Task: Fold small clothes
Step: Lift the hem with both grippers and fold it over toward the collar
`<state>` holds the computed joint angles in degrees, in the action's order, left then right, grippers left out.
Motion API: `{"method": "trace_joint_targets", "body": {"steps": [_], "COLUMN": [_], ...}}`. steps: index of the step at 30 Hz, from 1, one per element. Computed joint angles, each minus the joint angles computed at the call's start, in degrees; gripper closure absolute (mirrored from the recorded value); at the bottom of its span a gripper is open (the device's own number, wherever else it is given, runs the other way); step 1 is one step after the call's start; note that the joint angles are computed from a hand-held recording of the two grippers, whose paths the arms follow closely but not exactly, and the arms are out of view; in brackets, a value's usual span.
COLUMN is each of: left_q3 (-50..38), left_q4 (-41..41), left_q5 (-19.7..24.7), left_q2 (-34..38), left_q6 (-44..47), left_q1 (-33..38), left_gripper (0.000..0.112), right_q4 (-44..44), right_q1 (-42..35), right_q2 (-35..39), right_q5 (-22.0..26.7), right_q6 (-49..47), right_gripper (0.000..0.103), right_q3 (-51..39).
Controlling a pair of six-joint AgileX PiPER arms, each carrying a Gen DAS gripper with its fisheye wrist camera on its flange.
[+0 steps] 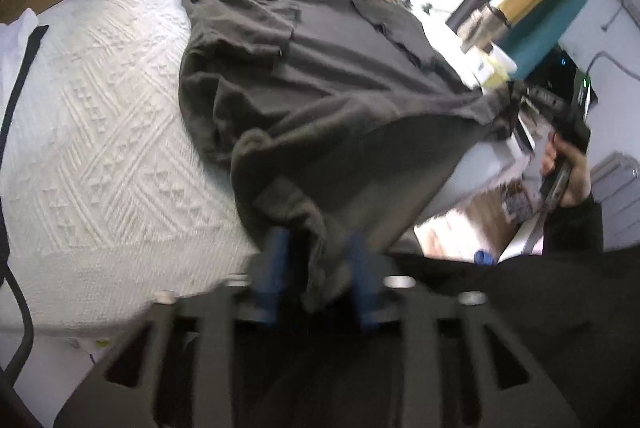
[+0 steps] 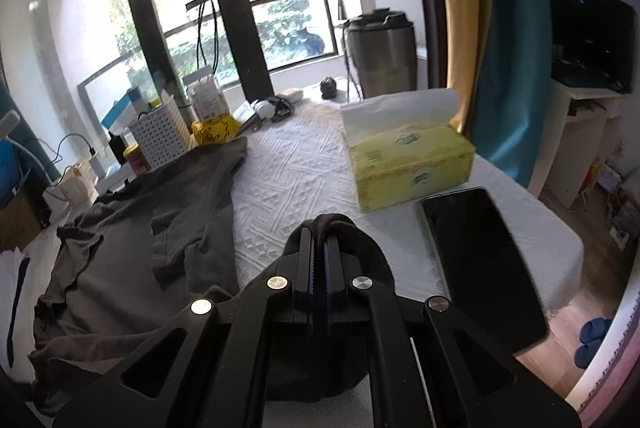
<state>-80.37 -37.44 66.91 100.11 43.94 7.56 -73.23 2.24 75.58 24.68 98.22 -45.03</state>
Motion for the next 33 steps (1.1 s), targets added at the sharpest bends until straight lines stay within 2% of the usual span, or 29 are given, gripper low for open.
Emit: {"method": "trace_joint_targets", "body": {"steps": [2, 4, 6, 7, 8, 9, 14, 17, 20, 24, 27, 31, 33], "left_q3": [-0.29, 0.37, 0.70, 1.99, 1.93, 1.80, 4.13, 3.46, 3.79, 1.94, -0.02, -2.89, -3.75], "left_q4": [2.13, 8.87, 9.50, 9.16, 9.87, 10.80, 12.56, 11.46, 10.09, 7.33, 3.92, -1.86, -5.90], "left_q5": [-2.58, -6.86, -7.35, -9.19, -9.35, -9.68, -14.59, -16.16, -19.64, -20.68, -20.87, -20.12, -19.79], "left_q2": [0.26, 0.02, 0.55, -0.37, -0.28, -0.21, -4.83, -7.55, -10.55, -11.68, -11.97, -12.37, -13.01], "left_q6": [-3.06, -7.15, -6.83, -6.24, -6.77, -7.76, -8.29, -7.94, -6.34, -4.56, -1.20, 3.25, 6.57], "left_q1": [-2.18, -5.96, -6.95, -7.26, -7.60, -8.02, -8.13, -6.60, -5.31, -2.20, 1.05, 4.52, 6.42], "left_gripper": [0.062, 0.062, 0.063, 0.068, 0.096, 0.110, 0.111, 0.111, 0.111, 0.111, 0.111, 0.111, 0.111], "right_q4": [1.19, 2.65, 5.35, 5.68, 7.11, 9.03, 9.45, 9.54, 11.51, 9.30, 7.74, 3.80, 0.95], "right_q1": [-0.88, -1.92, -3.12, -3.39, -3.76, -4.34, -6.04, -6.02, -5.87, -1.92, 3.31, 12.39, 18.49], "right_q2": [0.74, 1.13, 1.45, 1.76, 2.07, 2.40, 1.62, 0.00, -2.01, -7.13, -10.72, -14.87, -17.05], "right_q5": [-1.66, -3.53, -5.68, -6.12, -6.45, -6.96, -9.47, -9.53, -9.31, -5.11, 0.48, 10.80, 17.58], "right_q6": [-2.20, -5.16, -9.96, -10.92, -13.03, -15.74, -17.88, -18.40, -19.72, -16.77, -15.10, -11.28, -8.63], "right_gripper": [0.098, 0.098, 0.098, 0.098, 0.098, 0.098, 0.098, 0.098, 0.098, 0.098, 0.098, 0.098, 0.098], "right_q3": [-0.31, -0.42, -0.53, -0.63, -0.93, -1.25, -0.68, -0.13, 0.32, 1.52, 1.58, 0.74, 0.05]}}
